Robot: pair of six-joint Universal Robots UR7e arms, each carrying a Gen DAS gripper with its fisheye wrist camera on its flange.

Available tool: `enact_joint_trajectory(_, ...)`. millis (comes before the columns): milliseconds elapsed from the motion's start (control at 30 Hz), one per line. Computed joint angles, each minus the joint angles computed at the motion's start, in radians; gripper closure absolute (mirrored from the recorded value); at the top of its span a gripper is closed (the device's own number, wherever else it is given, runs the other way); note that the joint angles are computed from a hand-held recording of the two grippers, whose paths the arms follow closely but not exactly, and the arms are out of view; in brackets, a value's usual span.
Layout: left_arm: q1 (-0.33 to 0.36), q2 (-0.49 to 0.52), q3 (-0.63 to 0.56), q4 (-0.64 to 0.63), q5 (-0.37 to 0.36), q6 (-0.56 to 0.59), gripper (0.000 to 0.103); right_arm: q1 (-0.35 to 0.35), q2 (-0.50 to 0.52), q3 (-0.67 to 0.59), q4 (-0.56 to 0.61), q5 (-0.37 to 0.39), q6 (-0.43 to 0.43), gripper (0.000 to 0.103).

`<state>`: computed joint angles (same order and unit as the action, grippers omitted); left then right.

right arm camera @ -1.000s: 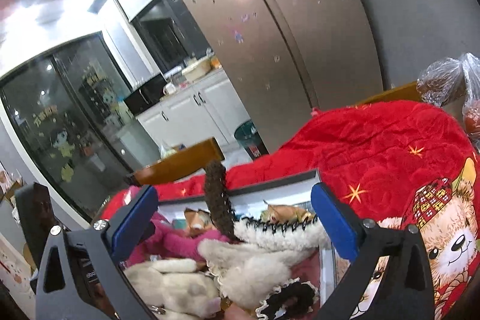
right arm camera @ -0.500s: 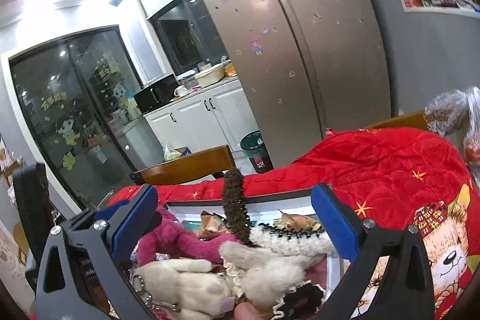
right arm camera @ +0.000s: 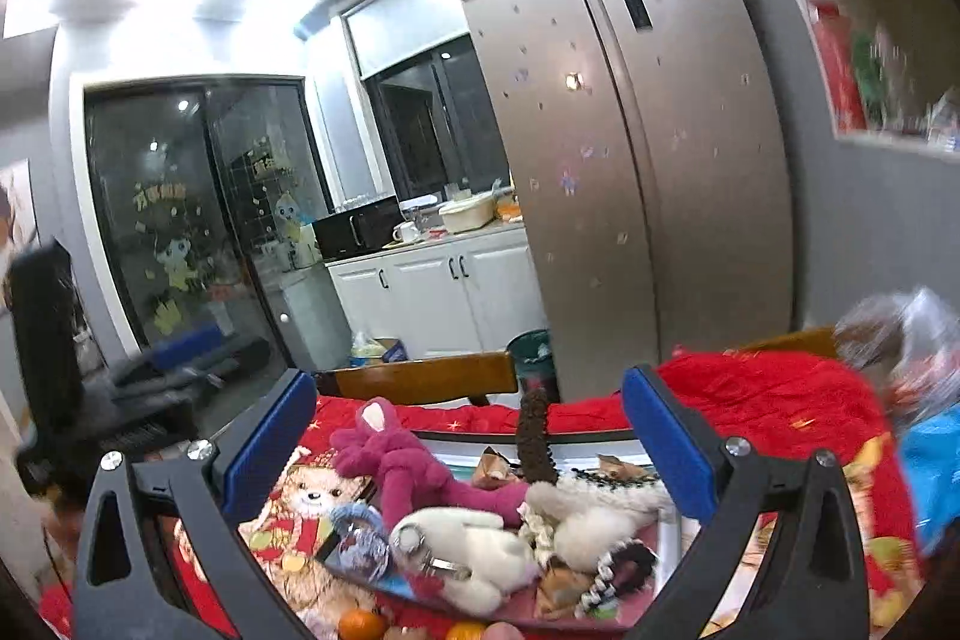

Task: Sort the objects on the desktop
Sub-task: 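Withdraw both open tools from the tray back over the quilt, then move the left tool to the white lace scrunchie while the right tool approaches a tangerine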

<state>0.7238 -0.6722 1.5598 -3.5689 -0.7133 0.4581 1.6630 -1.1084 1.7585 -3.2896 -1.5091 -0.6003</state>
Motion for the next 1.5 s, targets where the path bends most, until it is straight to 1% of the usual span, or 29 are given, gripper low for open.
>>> enact_joint_trajectory(33, -0.014, -0.025, 0.039, -0.023, 0.001, 0.006, 0.000, 0.008, -0.018, 0.028, -0.015, -0.003, -0.009, 0.000)
enact_joint_trajectory(100, -0.038, -0.064, 0.103, -0.058, 0.019, -0.002, 0.000, 0.028, -0.052, 0.098, -0.083, -0.018, -0.022, 0.000)
enact_joint_trajectory(233, -0.065, -0.127, 0.204, -0.051, 0.035, -0.061, 0.000, 0.054, -0.097, 0.202, -0.181, -0.020, -0.039, 0.000)
enact_joint_trajectory(333, -0.075, -0.147, 0.275, -0.043, 0.070, -0.115, 0.000, 0.072, -0.119, 0.285, -0.249, -0.041, -0.084, 0.000)
enact_joint_trajectory(400, -0.075, -0.147, 0.320, -0.045, 0.081, -0.147, 0.000, 0.072, -0.126, 0.336, -0.295, -0.045, -0.091, 0.000)
enact_joint_trajectory(433, -0.074, -0.147, 0.361, -0.044, 0.083, -0.192, 0.000, 0.068, -0.127, 0.355, -0.311, -0.039, -0.089, 0.000)
enact_joint_trajectory(467, -0.076, -0.154, 0.390, -0.032, 0.084, -0.225, 0.000, 0.060, -0.132, 0.379, -0.321, -0.030, -0.084, 0.000)
enact_joint_trajectory(533, -0.077, -0.170, 0.460, 0.037, 0.072, -0.332, 0.000, 0.040, -0.129, 0.410, -0.324, -0.025, -0.087, 0.000)
enact_joint_trajectory(600, -0.076, -0.176, 0.508, 0.085, 0.060, -0.436, 0.000, 0.025, -0.114, 0.426, -0.321, -0.047, -0.095, 0.000)
enact_joint_trajectory(633, -0.070, -0.172, 0.530, 0.088, 0.046, -0.477, 0.000, 0.012, -0.107, 0.434, -0.318, -0.051, -0.092, 0.000)
enact_joint_trajectory(700, -0.055, -0.152, 0.548, 0.074, 0.046, -0.505, 0.000, -0.033, -0.105, 0.447, -0.267, -0.030, -0.065, 0.000)
enact_joint_trajectory(733, -0.047, -0.153, 0.548, 0.105, 0.050, -0.519, 0.000, -0.060, -0.110, 0.456, -0.239, -0.003, -0.051, 0.000)
enact_joint_trajectory(767, -0.038, -0.157, 0.546, 0.141, 0.048, -0.533, 0.000, -0.100, -0.112, 0.476, -0.234, 0.043, -0.026, 0.000)
enact_joint_trajectory(800, -0.028, -0.158, 0.546, 0.154, 0.039, -0.537, 0.000, -0.126, -0.112, 0.489, -0.228, 0.050, 0.004, 0.000)
enact_joint_trajectory(867, -0.006, -0.160, 0.545, 0.179, 0.033, -0.571, 0.000, -0.142, -0.113, 0.485, -0.166, 0.034, -0.002, 0.000)
enact_joint_trajectory(933, 0.011, -0.169, 0.550, 0.209, 0.030, -0.600, 0.000, -0.137, -0.089, 0.487, -0.204, -0.014, -0.030, 0.000)
enact_joint_trajectory(967, 0.019, -0.169, 0.547, 0.226, 0.036, -0.611, 0.000, -0.133, -0.078, 0.488, -0.225, -0.023, -0.036, 0.000)
enact_joint_trajectory(1000, 0.023, -0.167, 0.541, 0.255, 0.053, -0.619, 0.000, -0.135, -0.072, 0.487, -0.221, -0.015, -0.039, 0.000)
enact_joint_trajectory(1067, 0.028, -0.153, 0.536, 0.259, 0.067, -0.608, 0.000, -0.139, -0.059, 0.482, -0.217, -0.011, -0.028, 0.000)
enact_joint_trajectory(1100, 0.030, -0.147, 0.532, 0.261, 0.074, -0.600, 0.000, -0.137, -0.048, 0.480, -0.216, -0.027, -0.026, 0.000)
enact_joint_trajectory(1167, 0.032, -0.138, 0.527, 0.267, 0.081, -0.592, 0.000, -0.108, -0.025, 0.459, -0.208, -0.096, -0.023, 0.000)
enact_joint_trajectory(1267, 0.045, -0.129, 0.511, 0.314, 0.083, -0.610, 0.000, -0.074, 0.014, 0.440, -0.258, -0.194, -0.019, 0.000)
enact_joint_trajectory(1367, 0.074, -0.141, 0.487, 0.425, 0.040, -0.676, 0.000, -0.045, 0.056, 0.428, -0.347, -0.304, -0.011, 0.000)
enact_joint_trajectory(1400, 0.082, -0.142, 0.480, 0.439, 0.030, -0.686, 0.000, -0.041, 0.063, 0.419, -0.341, -0.329, -0.002, 0.000)
enact_joint_trajectory(1500, 0.099, -0.152, 0.473, 0.467, -0.006, -0.728, 0.000, -0.057, 0.048, 0.397, -0.243, -0.327, 0.043, 0.000)
